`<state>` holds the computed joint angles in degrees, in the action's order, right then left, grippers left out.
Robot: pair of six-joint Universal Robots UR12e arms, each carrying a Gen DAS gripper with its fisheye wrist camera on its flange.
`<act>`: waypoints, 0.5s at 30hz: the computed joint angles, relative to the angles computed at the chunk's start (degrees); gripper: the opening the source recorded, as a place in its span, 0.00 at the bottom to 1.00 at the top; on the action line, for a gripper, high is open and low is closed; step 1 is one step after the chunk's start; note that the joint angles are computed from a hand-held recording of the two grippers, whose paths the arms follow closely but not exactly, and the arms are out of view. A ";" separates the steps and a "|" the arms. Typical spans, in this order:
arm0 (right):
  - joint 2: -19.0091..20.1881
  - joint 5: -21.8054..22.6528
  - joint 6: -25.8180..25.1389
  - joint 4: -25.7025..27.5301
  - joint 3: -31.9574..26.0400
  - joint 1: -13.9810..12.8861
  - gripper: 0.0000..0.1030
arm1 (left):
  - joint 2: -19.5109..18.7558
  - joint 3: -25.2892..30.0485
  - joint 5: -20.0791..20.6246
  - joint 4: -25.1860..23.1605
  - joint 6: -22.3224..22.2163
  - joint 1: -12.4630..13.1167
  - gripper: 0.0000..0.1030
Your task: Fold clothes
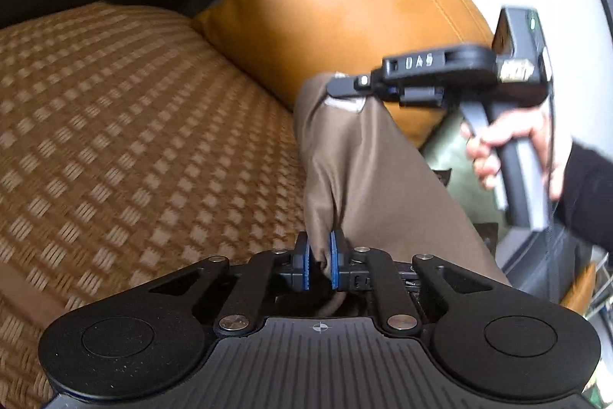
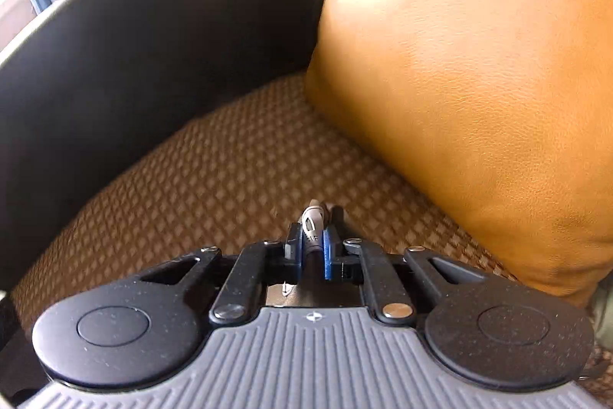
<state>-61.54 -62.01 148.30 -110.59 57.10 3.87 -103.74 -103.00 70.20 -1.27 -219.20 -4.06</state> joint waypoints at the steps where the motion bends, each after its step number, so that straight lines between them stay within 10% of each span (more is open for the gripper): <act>1: -0.21 0.34 0.72 -1.72 1.32 -0.08 0.11 | -0.10 -0.16 0.12 -0.14 -0.03 -0.01 0.04; 7: -0.01 -2.36 6.01 -12.71 7.31 0.39 0.38 | 0.32 0.00 0.73 -1.97 3.36 0.12 0.16; 11: -2.48 2.52 9.20 -17.95 8.39 -1.92 0.49 | 2.53 -0.35 3.07 -5.07 5.75 0.64 0.43; 15: -9.10 11.28 11.27 -22.32 13.59 -7.39 0.51 | 4.40 0.32 5.29 -5.39 5.43 0.98 0.43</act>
